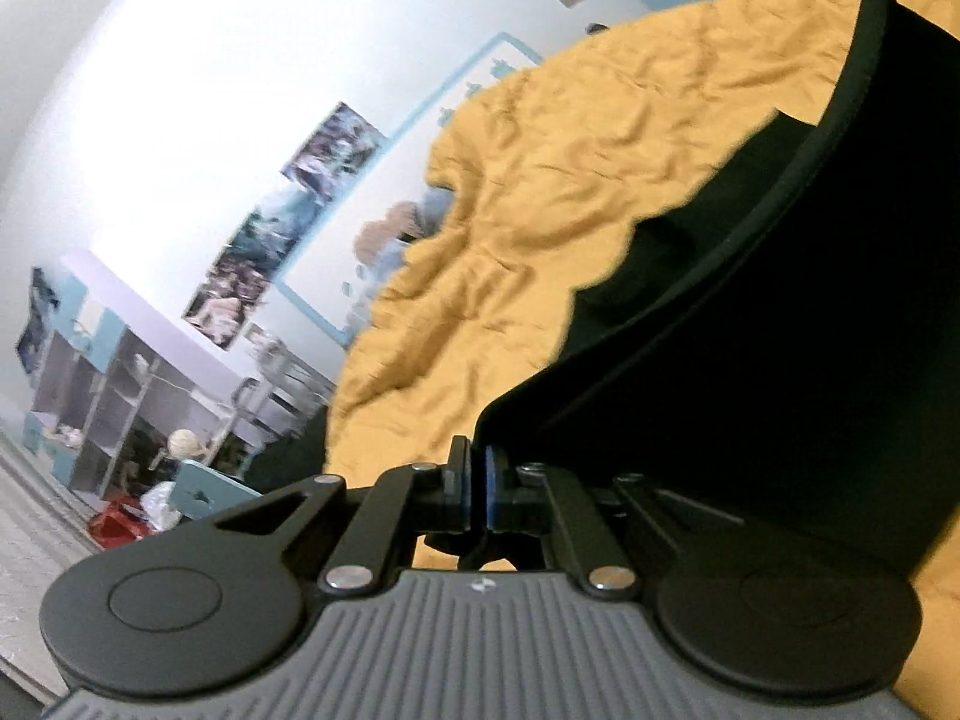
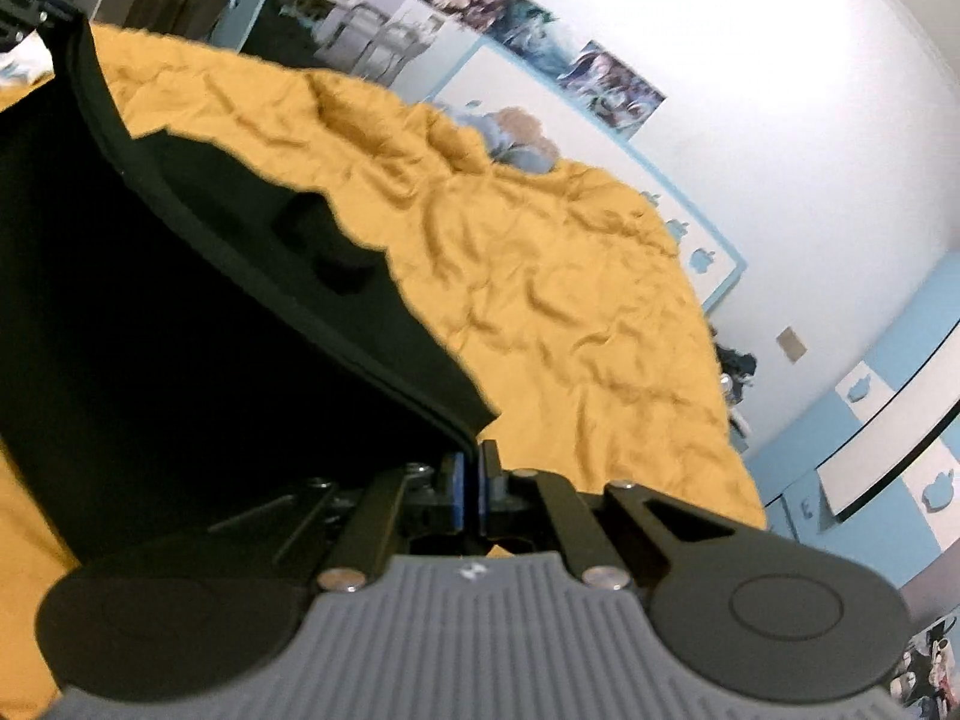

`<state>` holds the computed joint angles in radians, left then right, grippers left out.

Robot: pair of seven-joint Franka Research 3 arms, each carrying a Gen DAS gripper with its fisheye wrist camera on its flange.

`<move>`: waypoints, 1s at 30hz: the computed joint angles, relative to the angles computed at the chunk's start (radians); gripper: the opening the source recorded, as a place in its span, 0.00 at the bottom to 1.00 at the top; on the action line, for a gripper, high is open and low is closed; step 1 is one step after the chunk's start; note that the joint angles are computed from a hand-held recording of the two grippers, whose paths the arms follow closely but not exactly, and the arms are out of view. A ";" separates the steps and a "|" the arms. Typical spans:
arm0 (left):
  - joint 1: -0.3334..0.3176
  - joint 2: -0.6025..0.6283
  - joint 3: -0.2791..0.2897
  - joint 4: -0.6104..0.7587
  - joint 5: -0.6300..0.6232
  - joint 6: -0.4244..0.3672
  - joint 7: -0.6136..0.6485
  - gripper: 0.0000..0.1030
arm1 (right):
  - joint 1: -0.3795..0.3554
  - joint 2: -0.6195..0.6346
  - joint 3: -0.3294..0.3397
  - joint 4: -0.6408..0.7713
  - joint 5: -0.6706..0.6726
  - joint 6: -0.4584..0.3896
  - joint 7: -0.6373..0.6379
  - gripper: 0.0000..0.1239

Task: Fold small clothes

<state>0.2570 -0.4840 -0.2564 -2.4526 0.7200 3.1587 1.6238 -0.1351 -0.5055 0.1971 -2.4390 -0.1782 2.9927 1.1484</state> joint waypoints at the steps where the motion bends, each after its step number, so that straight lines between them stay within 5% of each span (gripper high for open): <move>1: 0.040 0.017 -0.033 0.028 0.007 0.005 -0.019 0.04 | -0.009 0.018 0.007 0.026 -0.004 0.007 0.005 0.00; 7: 0.239 0.131 -0.208 0.210 0.121 -0.002 -0.177 0.04 | -0.039 0.159 0.025 0.191 -0.043 0.033 0.042 0.00; 13: 0.446 0.310 -0.422 0.446 0.401 -0.088 -0.450 0.04 | -0.053 0.400 0.034 0.459 -0.157 0.010 0.167 0.00; 20: 0.326 0.635 -0.431 0.680 0.509 -0.321 -0.430 0.04 | 0.059 0.748 -0.040 0.817 -0.213 -0.108 0.194 0.00; 30: 0.145 0.872 -0.298 0.831 0.488 -0.436 -0.393 0.04 | 0.216 1.101 -0.200 1.158 -0.132 -0.226 0.189 0.00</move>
